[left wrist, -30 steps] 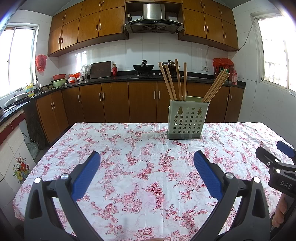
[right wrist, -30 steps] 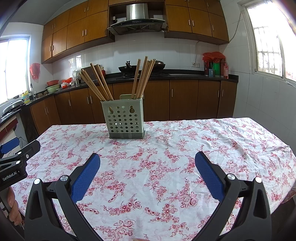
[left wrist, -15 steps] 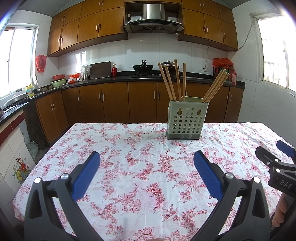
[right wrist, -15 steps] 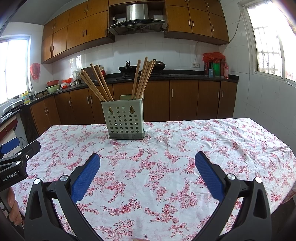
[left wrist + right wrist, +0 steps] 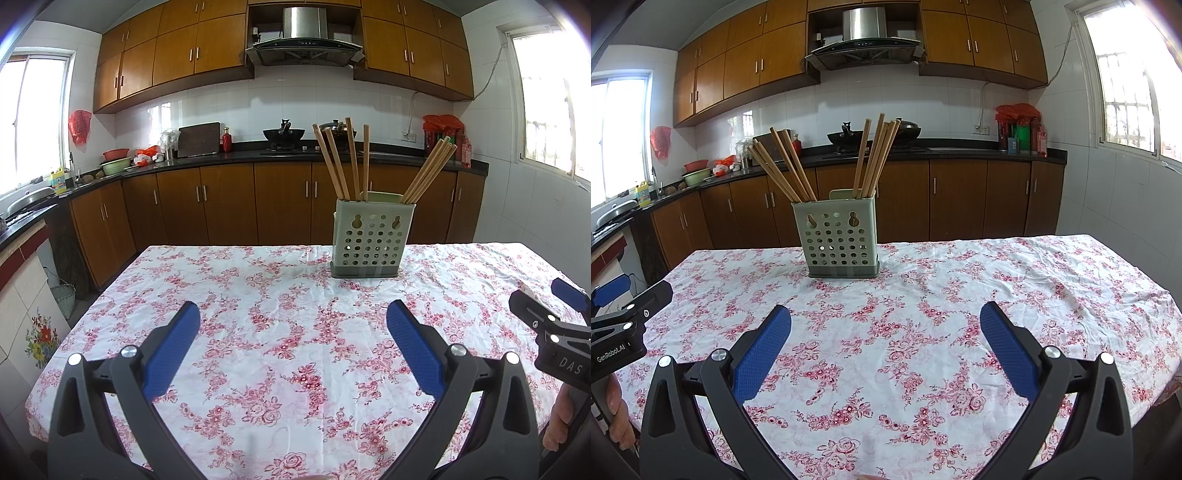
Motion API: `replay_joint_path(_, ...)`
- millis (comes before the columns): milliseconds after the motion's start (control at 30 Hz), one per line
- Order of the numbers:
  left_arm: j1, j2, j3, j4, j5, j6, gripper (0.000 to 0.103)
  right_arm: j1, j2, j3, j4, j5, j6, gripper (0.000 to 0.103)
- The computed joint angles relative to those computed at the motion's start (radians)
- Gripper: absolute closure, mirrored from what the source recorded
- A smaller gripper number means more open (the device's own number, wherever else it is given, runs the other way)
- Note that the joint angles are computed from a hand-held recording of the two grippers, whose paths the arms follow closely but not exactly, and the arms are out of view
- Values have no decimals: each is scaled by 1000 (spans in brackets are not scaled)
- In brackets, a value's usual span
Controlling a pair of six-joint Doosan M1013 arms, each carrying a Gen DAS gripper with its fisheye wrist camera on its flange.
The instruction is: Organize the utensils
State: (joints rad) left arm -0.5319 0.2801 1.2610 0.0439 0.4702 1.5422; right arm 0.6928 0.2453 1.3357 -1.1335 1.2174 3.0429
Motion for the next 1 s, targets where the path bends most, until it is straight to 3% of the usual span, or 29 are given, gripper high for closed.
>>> replay_joint_path(1000,0,2,-3,-6,2,10,4,-2,-2,2,2,-2,2,2)
